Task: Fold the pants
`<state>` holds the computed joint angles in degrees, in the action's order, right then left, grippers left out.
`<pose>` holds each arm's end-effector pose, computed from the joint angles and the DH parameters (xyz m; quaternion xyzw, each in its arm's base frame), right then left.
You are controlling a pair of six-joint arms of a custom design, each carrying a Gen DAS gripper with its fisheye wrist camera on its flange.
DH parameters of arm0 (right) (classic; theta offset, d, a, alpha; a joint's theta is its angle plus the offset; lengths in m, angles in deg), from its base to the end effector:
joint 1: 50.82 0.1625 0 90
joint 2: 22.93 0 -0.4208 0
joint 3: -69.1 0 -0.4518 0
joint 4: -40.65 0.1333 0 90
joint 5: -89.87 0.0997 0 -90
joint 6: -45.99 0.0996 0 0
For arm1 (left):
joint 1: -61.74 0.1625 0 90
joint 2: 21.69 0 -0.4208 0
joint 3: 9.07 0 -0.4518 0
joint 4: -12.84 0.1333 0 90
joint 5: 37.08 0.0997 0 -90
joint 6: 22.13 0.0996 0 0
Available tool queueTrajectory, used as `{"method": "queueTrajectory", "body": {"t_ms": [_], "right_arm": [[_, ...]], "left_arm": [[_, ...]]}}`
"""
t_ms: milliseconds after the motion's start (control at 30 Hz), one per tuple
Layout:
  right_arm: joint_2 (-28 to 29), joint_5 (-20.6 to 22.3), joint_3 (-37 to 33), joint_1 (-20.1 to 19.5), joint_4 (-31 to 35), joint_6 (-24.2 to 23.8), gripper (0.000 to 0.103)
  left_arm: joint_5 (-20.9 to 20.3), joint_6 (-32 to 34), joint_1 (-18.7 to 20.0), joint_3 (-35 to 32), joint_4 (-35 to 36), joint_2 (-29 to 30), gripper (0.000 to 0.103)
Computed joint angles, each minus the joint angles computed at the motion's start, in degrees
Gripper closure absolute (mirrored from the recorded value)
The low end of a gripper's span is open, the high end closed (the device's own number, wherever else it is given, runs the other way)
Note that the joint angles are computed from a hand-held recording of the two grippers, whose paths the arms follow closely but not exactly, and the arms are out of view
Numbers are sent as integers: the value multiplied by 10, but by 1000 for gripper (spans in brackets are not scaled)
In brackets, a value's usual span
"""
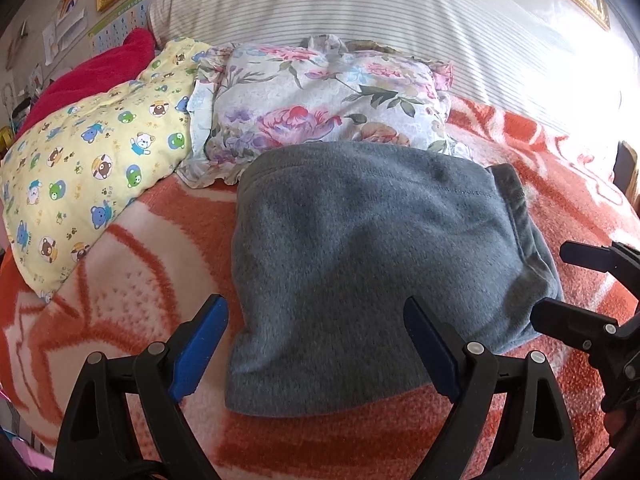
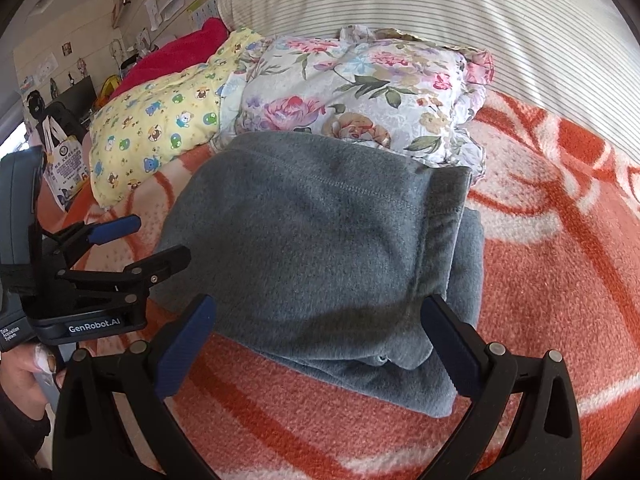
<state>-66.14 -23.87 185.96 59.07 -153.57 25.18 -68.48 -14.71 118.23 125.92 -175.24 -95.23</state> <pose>0.2802 -0.5006 -0.0107 0.2774 -0.9039 0.2564 0.2005 -0.0643 -0.4925 0.1870 0.1454 0.8294 -0.3718 0.3907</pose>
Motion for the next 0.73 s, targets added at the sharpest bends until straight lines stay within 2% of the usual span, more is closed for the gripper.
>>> {"method": "queueTrajectory", "body": {"t_ms": [567,733], "right_arm": [[-1,2,-2,-6,4,0,1],[-3,3,1,-4,1,3,1]], "left_arm": [[5,17,0,-7,-12,8,14],[12,-6,-4,-4,7,0,13]]}}
